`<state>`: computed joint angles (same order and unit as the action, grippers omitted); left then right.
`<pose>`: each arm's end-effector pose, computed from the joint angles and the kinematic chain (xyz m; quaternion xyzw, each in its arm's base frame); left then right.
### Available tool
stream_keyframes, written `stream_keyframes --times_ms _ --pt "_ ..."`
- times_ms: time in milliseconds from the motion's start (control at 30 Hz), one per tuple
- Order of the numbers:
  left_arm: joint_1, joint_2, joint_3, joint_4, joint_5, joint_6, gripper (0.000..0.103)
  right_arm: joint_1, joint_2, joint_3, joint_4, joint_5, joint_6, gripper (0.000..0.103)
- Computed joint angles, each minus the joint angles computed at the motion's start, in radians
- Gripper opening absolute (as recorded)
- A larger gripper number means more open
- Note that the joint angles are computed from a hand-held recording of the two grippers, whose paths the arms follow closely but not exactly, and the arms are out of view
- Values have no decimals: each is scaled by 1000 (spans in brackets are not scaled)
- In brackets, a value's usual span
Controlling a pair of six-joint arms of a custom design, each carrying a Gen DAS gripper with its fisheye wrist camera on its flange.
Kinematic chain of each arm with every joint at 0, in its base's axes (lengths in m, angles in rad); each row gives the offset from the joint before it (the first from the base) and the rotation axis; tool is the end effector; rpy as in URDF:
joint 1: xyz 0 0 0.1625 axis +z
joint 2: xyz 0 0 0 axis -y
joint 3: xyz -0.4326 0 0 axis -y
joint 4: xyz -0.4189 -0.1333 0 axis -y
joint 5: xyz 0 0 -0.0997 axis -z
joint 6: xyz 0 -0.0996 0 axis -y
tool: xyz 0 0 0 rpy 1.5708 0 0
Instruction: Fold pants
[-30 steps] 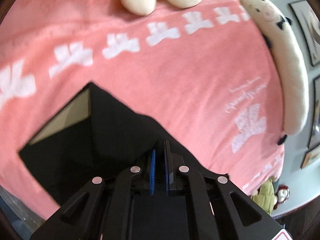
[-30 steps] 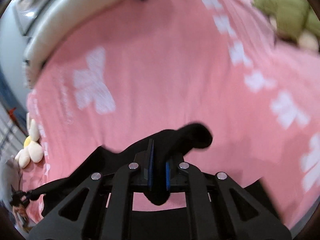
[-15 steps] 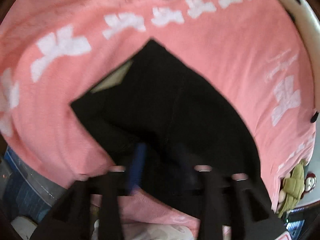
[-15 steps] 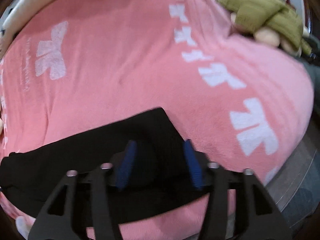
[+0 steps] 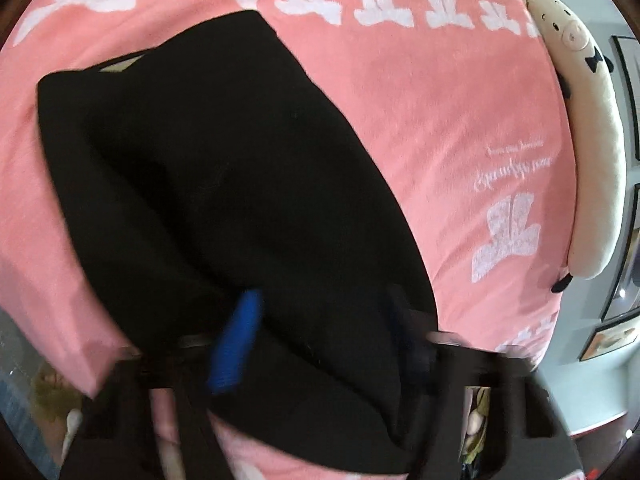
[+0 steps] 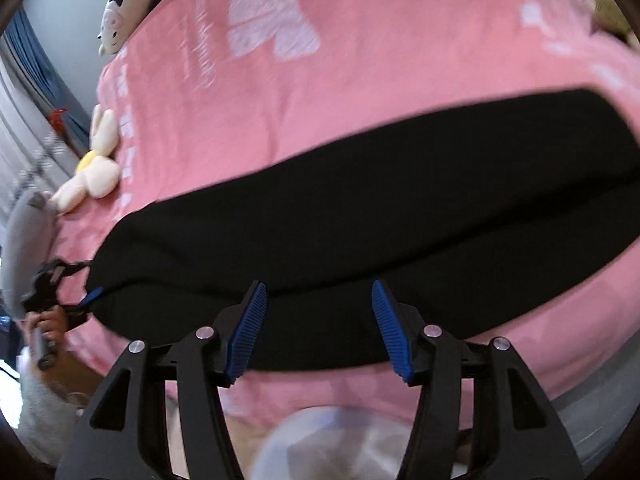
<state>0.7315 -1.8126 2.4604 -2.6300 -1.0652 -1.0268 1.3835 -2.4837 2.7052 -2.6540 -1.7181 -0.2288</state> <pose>-0.1442 -0.3734 0.2897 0.1396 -0.9389 0.3145 0.0131 0.0782 -0.2245 0.3465 -0.0119 -0.9066 0.3937 0.1514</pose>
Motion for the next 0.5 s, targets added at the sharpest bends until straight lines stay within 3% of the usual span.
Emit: stream_keyframes --times_ms 33,133,200,267,367,400,467,500 --pt "7 -4 -10 27 -17 7 1 3 19 6 -6 12 16 54" --pt "-18 -67 -4 53 -4 27 0 3 80 5 -5 44 59 54" --pt "-65 -112 -11 124 63 31 0 -22 93 -1 -2 96 72 55" --pt "-101 -148 -26 205 126 44 0 -91 107 -7 -11 184 96 56" --pt "-62 -144 -39 224 99 45 0 -156 182 -17 -91 285 159 55" --pt "-34 -133 -47 239 67 33 0 -139 216 -18 -137 274 183 53" --pt "-3 -117 -39 199 12 19 0 -95 271 -32 -189 220 208 34" --pt "6 -138 -27 196 -12 15 2 -69 295 -37 -213 185 215 6"
